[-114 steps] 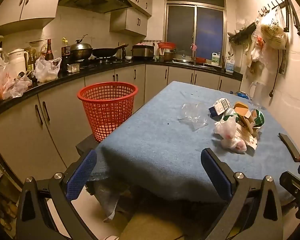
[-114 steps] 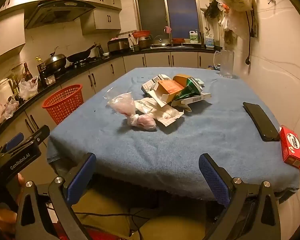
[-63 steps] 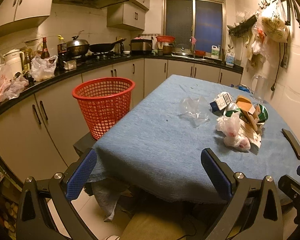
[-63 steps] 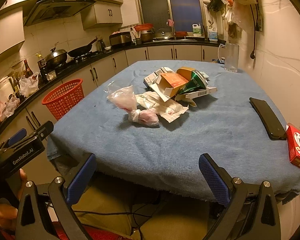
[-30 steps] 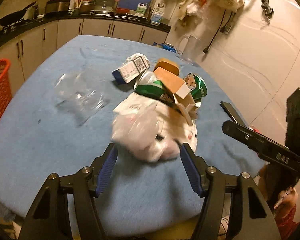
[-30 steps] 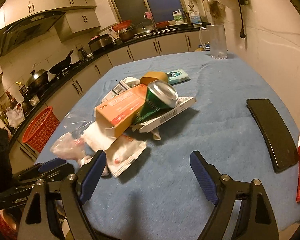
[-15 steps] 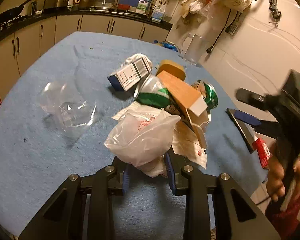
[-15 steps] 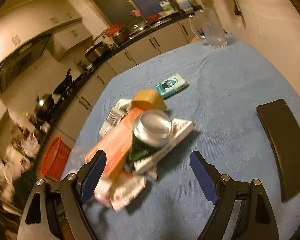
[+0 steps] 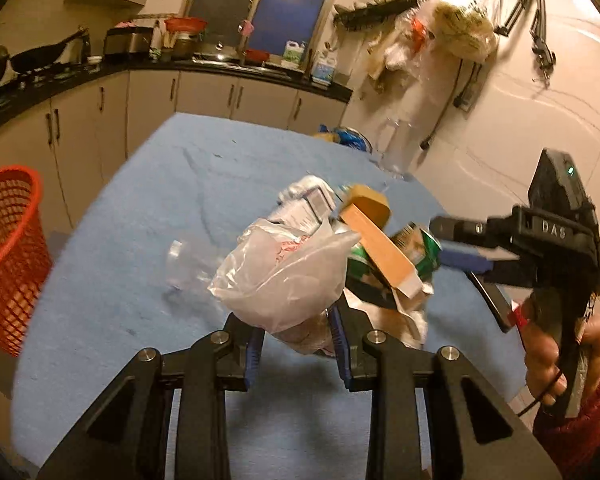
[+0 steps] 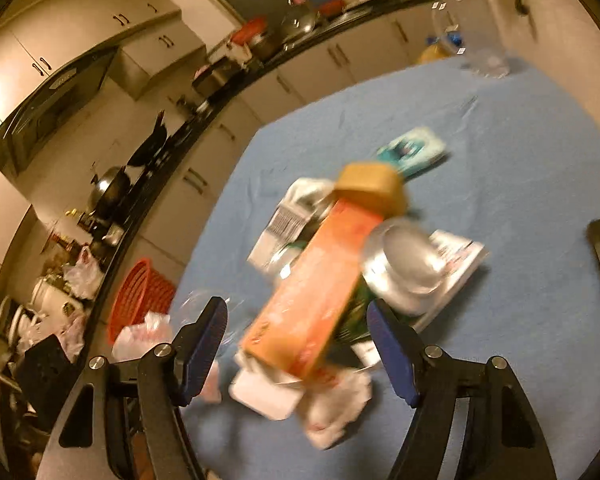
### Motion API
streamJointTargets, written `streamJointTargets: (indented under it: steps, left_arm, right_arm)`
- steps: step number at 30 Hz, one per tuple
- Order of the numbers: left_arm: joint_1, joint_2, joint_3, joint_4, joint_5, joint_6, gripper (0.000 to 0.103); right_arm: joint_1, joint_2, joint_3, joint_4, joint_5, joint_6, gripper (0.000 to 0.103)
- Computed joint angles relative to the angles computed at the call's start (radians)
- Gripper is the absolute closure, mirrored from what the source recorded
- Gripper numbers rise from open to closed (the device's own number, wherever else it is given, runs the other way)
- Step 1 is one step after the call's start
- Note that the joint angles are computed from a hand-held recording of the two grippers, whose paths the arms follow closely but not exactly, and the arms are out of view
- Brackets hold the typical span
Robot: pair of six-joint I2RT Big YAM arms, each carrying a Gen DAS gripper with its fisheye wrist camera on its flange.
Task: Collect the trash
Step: 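Grasp the white plastic bag with the left tool while the right tool grasps a white packet, then carry both bags to the red basket and open both tools to drop them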
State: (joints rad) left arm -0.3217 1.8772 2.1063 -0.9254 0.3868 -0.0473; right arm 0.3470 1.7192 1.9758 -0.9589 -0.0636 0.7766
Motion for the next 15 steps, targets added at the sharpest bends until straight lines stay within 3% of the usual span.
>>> streamJointTargets:
  steps: [2,5,9,11,13,15]
  left_arm:
    - [0.011,0.0,0.0,0.008,0.001,-0.008,0.074]
    - [0.026,-0.007,-0.008,0.026,-0.007,-0.015,0.074]
    - [0.048,-0.006,0.001,0.029,0.001,-0.013,0.074]
    - [0.061,-0.016,-0.015,0.043,0.002,-0.007,0.074]
    - [0.074,-0.017,-0.017,0.044,0.01,-0.011,0.074]
    - [0.082,-0.019,-0.019,0.043,0.008,-0.006,0.074]
  right_arm:
    - [0.002,0.018,0.021,-0.005,-0.026,0.023,0.025]
    - [0.02,0.036,0.065,-0.031,0.048,0.0,0.025]
    - [0.016,0.073,0.117,-0.06,-0.044,0.0,0.025]
    - [0.032,0.097,0.143,-0.113,-0.042,-0.054,0.025]
    - [0.039,0.079,0.091,-0.082,-0.087,-0.118,0.025]
    - [0.052,0.061,0.054,-0.089,-0.046,-0.222,0.024]
